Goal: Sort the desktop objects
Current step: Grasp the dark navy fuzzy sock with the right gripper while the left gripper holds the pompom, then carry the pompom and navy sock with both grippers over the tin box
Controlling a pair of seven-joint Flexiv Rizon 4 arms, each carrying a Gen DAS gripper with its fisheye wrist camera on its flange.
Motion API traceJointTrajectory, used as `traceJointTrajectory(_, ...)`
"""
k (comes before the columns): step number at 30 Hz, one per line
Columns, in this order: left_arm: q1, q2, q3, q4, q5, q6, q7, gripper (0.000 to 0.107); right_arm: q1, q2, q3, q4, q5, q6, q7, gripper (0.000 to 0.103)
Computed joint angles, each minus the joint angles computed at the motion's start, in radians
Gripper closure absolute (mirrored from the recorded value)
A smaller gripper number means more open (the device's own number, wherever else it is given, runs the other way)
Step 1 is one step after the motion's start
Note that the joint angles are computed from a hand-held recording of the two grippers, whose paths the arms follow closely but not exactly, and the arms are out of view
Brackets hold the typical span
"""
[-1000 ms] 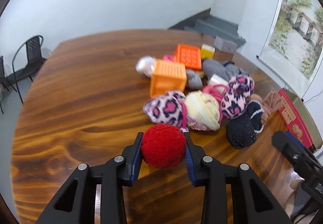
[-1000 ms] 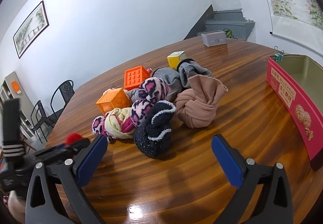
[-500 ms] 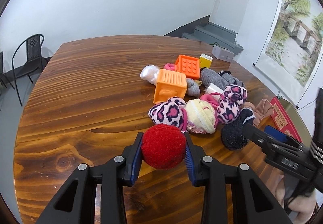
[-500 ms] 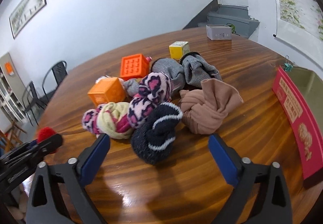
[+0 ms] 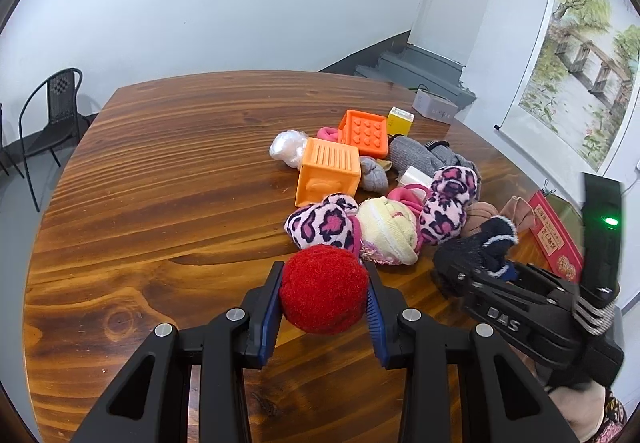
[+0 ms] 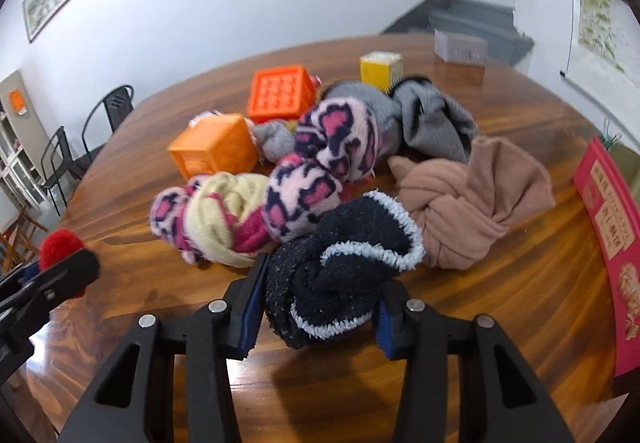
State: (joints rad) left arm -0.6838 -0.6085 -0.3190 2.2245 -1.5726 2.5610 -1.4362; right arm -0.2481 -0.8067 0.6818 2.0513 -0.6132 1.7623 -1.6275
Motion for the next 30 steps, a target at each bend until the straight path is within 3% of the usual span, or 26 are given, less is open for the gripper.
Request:
traceJointTrajectory(5, -0.006, 0.002, 0.0, -0.002, -0.004, 0.016, 0.003, 0.068, -0.106, -0.033, 0.088, 0.031, -0.051, 0.036, 0.002, 0.054)
traceJointTrajectory(8, -0.006, 0.0, -0.002, -0.007, -0.009, 0.022, 0.01, 0.068, -0.135, -0.034, 0.099, 0.046, -0.084, 0.047, 0.024, 0.054)
traceJointTrajectory(18, -0.005, -0.012, -0.012, -0.031, -0.022, 0.033, 0.037, 0.068, -0.216, -0.05, 0.083, 0.073, -0.193, 0.076, 0.117, 0.054)
traceJointTrajectory(30, 0.004, -0.074, -0.055, -0.153, -0.086, 0.088, 0.177, 0.068, -0.26, -0.029, 0.001, 0.103, -0.34, 0.175, 0.219, 0.054)
